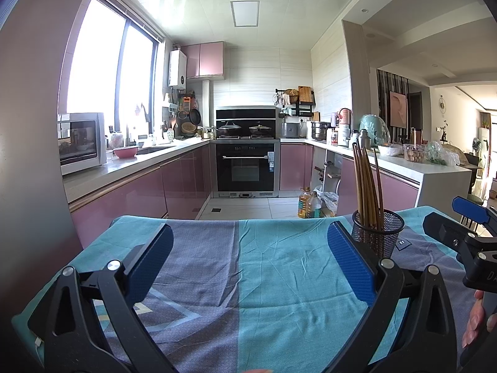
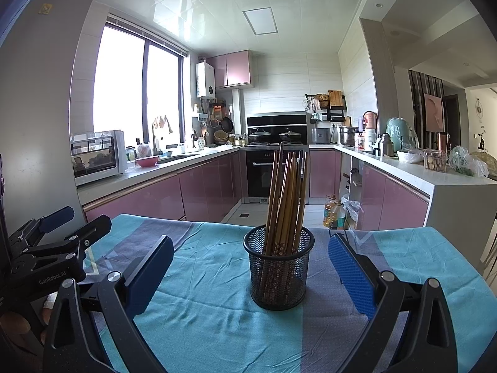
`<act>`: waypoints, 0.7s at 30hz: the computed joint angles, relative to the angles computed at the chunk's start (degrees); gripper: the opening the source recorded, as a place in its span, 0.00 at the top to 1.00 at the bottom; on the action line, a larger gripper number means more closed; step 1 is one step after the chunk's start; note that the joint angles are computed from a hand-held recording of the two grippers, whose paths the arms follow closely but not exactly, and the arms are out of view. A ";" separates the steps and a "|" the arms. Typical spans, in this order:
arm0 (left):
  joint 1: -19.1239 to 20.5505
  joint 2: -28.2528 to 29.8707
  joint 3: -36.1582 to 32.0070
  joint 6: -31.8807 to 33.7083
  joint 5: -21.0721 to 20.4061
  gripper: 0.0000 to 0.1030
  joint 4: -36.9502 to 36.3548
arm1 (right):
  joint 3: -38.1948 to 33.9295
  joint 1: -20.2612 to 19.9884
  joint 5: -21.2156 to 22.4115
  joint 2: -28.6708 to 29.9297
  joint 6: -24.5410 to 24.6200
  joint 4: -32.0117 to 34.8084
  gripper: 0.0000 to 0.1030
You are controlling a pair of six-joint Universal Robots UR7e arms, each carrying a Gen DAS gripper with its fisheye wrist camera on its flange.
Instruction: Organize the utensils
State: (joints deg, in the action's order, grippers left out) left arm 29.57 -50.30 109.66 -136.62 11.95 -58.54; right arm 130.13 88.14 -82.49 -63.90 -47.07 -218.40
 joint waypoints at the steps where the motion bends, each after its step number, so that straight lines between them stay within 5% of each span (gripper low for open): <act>1: 0.05 0.03 0.00 0.02 0.05 0.05 -0.04 | -0.11 0.06 0.02 0.04 0.01 0.01 0.06; 21: 0.12 0.09 -0.07 -0.13 0.08 0.05 0.13 | -0.12 0.12 -0.14 -0.15 0.24 0.18 0.06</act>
